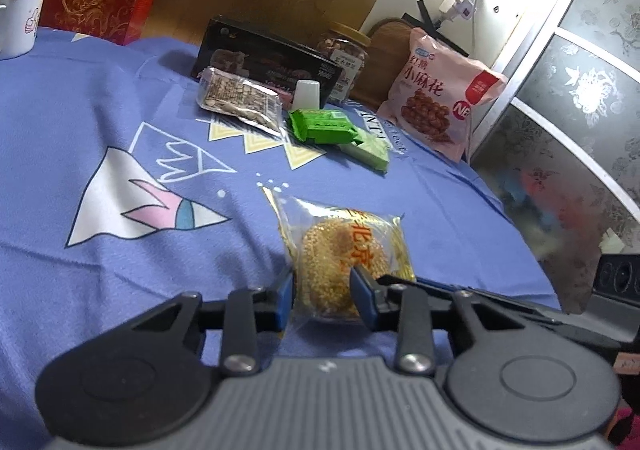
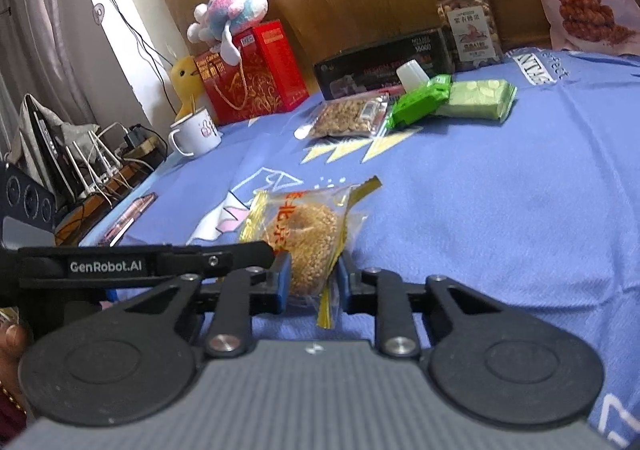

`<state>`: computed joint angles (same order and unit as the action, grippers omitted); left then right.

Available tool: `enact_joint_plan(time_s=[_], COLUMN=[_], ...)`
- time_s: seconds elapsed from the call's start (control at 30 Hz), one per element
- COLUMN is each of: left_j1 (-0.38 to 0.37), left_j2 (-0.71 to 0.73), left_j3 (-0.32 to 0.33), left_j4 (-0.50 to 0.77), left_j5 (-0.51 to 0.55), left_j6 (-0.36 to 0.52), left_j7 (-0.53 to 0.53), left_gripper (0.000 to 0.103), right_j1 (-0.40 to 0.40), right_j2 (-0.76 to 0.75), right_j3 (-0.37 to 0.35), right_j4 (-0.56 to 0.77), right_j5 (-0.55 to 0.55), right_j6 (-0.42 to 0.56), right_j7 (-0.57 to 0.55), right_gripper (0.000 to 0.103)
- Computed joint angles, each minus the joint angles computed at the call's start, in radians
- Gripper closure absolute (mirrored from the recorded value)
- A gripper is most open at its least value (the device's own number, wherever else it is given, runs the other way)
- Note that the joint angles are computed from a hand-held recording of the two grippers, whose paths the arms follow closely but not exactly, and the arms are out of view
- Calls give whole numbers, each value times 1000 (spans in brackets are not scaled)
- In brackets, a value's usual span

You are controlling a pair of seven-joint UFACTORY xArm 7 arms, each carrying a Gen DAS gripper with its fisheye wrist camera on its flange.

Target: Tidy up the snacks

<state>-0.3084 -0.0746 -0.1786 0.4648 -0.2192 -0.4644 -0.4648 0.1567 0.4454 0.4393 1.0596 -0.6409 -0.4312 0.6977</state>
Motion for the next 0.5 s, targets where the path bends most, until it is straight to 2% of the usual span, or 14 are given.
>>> enact_joint_plan(time_s=[0.1, 0.3, 0.5], left_j1=[4, 18, 47], left_j2=[-1, 22, 60], left_j3=[3, 13, 50], left_j4=[7, 61, 143], left_j5=[4, 6, 86], left_j6=[0, 37, 79], left_j7=[2, 32, 11], left_gripper=[72, 72, 73], right_j1=[10, -22, -93], right_j2=[0, 44, 125], right_j3=[-11, 26, 122], right_j4=[8, 75, 185], right_j5=[9, -17, -40], right_j6=[-8, 31, 97], right_j7=[-8, 11, -11], right_gripper=[77, 77, 77])
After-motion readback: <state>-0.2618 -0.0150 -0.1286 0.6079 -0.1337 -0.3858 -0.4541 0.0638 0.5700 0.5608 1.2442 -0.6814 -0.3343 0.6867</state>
